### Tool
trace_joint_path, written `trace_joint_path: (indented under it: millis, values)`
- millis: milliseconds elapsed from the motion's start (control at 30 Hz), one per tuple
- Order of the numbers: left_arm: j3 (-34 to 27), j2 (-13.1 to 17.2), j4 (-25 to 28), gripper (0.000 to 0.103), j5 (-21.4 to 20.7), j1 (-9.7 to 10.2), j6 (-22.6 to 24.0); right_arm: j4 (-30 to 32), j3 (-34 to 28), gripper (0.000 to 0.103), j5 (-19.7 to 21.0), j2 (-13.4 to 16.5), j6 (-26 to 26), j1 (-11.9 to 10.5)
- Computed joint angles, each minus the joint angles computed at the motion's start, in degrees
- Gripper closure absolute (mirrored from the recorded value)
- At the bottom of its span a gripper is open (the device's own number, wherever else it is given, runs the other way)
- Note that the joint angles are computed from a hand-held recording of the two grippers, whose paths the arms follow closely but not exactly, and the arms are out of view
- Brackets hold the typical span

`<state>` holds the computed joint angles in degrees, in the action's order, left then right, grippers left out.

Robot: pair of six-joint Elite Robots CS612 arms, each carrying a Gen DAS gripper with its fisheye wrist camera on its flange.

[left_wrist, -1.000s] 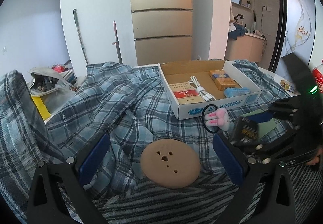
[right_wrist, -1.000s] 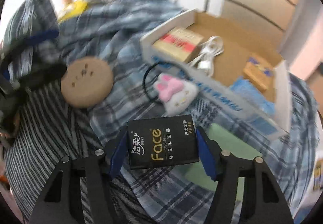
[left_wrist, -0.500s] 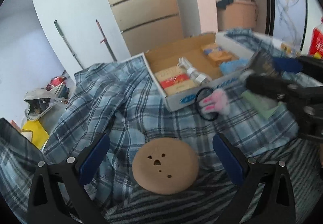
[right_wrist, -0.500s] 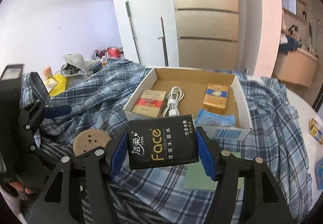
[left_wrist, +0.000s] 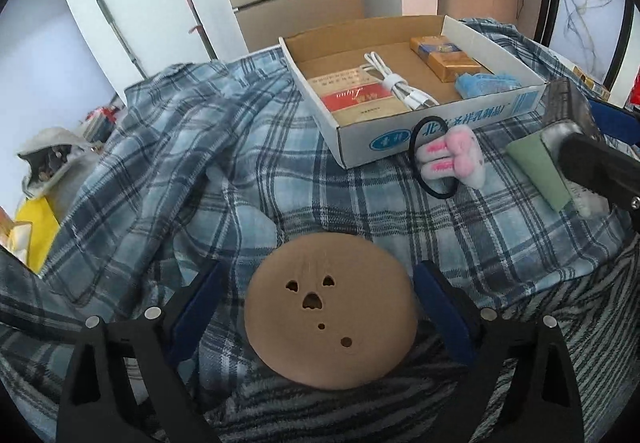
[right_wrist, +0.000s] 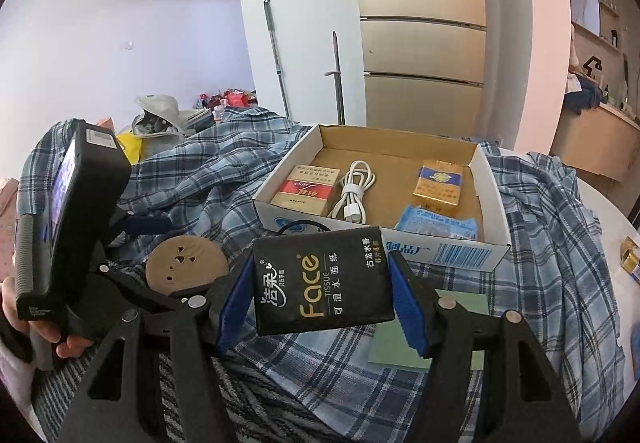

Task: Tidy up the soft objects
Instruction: 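Close the left gripper on the round tan wooden disc while the right gripper holds the tissue pack, then lift and carry the disc and tissue pack over the cardboard box with both grippers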

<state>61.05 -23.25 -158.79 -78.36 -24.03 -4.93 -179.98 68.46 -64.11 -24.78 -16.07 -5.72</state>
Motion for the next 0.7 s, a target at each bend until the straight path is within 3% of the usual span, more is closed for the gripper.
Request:
trace_joint_path:
  millis: [100,233,300,333,400,533,700]
  values:
    - [-0.97,0.39,1.86,0.007,-0.9,0.23,-0.11,0.48,-0.12,0.04,0.17,0.04,-0.06,-0.06]
    - [-0.25,0.22,0.44,0.008,1.32,-0.39,1.23,0.91,-0.15,0.04,0.02,0.03,-0.35,-0.02]
    - [0.2,0.1,-0.42,0.012,2.13,-0.65,2.16,0.58,-0.09,0.04,-0.31,0.03,-0.26,0.04]
    - [0.39,0.05,-0.82,0.019,2.08,-0.71,2.62,0.46,-0.06,0.04,-0.36,0.03,-0.27,0.04]
    - [0.8,-0.05,-1.96,0.019,2.78,-0.79,2.34,0.3,-0.09,0.04,-0.48,0.05,-0.1,0.04]
    - [2.79,-0.57,-7.94,0.02,2.69,-0.7,1.94,-0.75,-0.12,0.04,-0.69,0.14,0.96,-0.08]
    - [6.7,-1.52,-20.46,0.02,2.09,-0.52,1.37,-4.12,0.36,0.04,-1.67,0.19,2.05,-0.09]
